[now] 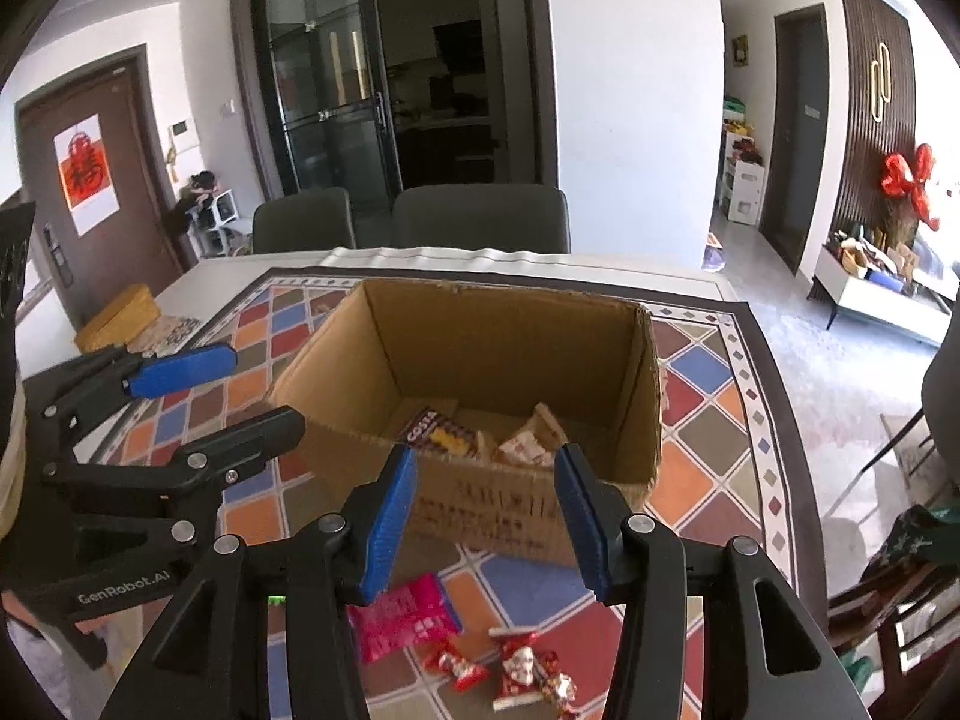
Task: Organize snacks
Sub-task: 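Withdraw both tools from the box toward the remaining snacks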
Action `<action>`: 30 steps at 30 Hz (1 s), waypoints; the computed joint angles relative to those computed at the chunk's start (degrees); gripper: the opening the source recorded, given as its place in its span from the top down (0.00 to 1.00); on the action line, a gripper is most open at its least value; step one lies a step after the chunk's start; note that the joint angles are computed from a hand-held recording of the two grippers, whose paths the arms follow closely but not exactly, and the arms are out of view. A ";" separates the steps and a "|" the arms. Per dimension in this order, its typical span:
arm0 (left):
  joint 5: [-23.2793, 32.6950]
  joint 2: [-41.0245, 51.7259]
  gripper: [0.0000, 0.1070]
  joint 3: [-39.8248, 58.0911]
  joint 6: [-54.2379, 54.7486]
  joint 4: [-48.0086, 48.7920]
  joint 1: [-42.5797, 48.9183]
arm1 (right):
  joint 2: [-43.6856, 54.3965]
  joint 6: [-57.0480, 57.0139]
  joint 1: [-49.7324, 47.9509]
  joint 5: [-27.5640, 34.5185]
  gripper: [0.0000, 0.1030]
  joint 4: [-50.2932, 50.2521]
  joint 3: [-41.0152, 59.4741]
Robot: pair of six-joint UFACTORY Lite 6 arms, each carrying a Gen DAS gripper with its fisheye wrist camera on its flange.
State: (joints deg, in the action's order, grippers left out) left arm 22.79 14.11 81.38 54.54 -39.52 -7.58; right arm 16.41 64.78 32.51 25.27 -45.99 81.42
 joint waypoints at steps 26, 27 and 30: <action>0.50 -6.48 0.40 -20.44 23.70 -9.74 0.04 | -2.61 -2.32 8.07 2.37 0.53 0.75 -13.25; 0.71 -5.96 0.40 -20.49 24.20 -9.61 0.06 | -2.36 -3.22 8.04 2.09 0.53 1.57 -13.41; 0.17 -4.36 0.40 -20.60 23.75 -8.07 -0.48 | -1.15 -6.82 7.81 1.32 0.53 4.73 -13.41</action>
State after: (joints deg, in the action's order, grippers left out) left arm 22.96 9.75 60.78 78.28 -47.59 -8.05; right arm 15.26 57.97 40.32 26.60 -41.26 68.01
